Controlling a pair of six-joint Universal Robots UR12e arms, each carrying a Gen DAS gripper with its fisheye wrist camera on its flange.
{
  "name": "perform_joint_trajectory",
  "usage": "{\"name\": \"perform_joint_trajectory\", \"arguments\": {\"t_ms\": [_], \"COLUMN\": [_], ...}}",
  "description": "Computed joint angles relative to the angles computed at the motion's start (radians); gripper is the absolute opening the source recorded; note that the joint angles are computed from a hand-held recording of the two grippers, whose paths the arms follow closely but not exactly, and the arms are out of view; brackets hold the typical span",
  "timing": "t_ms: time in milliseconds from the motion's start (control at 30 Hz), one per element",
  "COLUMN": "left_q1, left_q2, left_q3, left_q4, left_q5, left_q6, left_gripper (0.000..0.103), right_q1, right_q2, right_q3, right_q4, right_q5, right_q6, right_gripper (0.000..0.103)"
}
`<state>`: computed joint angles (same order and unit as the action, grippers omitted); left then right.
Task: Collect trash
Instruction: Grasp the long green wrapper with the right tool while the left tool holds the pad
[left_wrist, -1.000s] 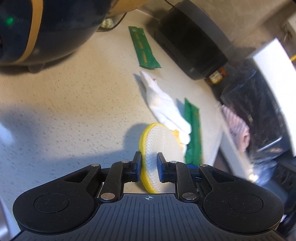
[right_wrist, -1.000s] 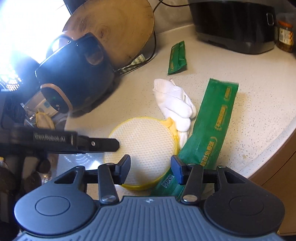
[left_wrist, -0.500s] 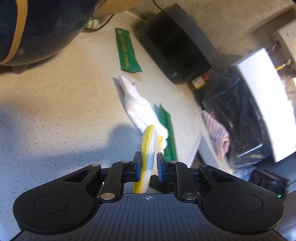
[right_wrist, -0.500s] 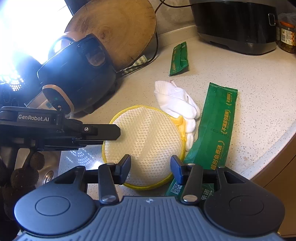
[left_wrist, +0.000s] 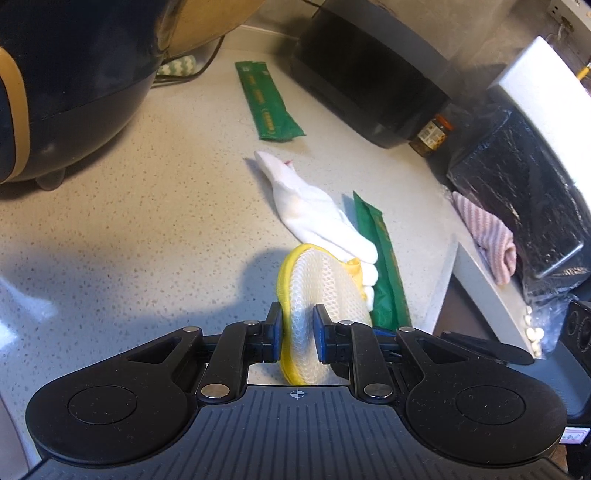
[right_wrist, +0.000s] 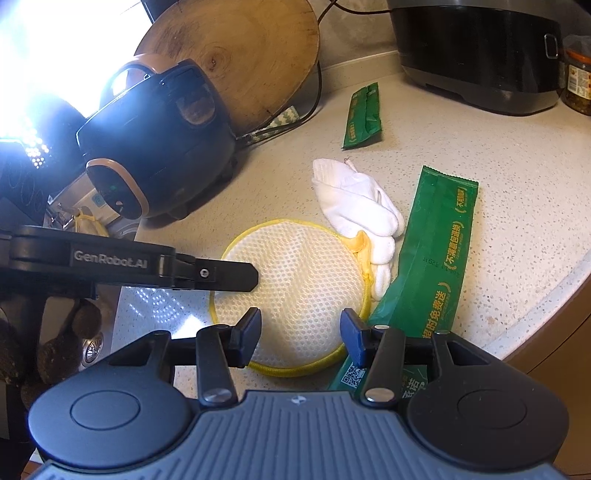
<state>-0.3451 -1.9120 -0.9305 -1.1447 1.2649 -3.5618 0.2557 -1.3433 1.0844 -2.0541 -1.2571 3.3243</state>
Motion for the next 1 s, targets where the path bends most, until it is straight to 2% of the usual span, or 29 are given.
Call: {"name": "perform_joint_trajectory", "arguments": {"t_ms": [233, 433, 533, 567, 633, 700, 767, 900, 1000], "left_q1": [0.01, 0.014, 0.015, 0.015, 0.016, 0.018, 0.021, 0.024, 0.025], "left_q2": [0.001, 0.028, 0.045, 0.053, 0.065, 0.076, 0.084, 0.094, 0.099], "left_q3": [-0.014, -0.058, -0.077, -0.086, -0.099, -0.112, -0.124, -0.137, -0.141], "left_q4": [0.012, 0.098, 0.133, 0.141, 0.151, 0.157, 0.163, 0.159, 0.154], "left_q5": [-0.027, -0.035, -0.007, 0.011, 0.038, 0.056, 0.06, 0.061, 0.063], "left_q6": [-0.048, -0.079, -0.083, -0.083, -0.083, -0.092, -0.105, -0.111, -0.109], "left_gripper": [0.02, 0.017, 0.017, 0.017, 0.017, 0.017, 0.017, 0.017, 0.017], "right_q1": [0.002, 0.008, 0.008, 0.01, 0.023, 0.046, 0.056, 0.041, 0.049], "right_q2": [0.002, 0.007, 0.007, 0.005, 0.007, 0.022, 0.042, 0.062, 0.057], "right_q3": [-0.002, -0.015, -0.027, -0.028, -0.04, -0.064, -0.09, -0.113, -0.089], "right_q4": [0.001, 0.009, -0.021, -0.045, -0.072, -0.064, -0.018, 0.099, 0.084], "right_q5": [-0.009, -0.016, -0.015, -0.037, -0.134, -0.29, -0.382, -0.362, -0.385], "right_q6": [0.002, 0.011, 0.01, 0.012, 0.01, 0.007, 0.032, 0.141, 0.132], "right_gripper": [0.049, 0.048, 0.048, 0.048, 0.049, 0.055, 0.062, 0.062, 0.061]}}
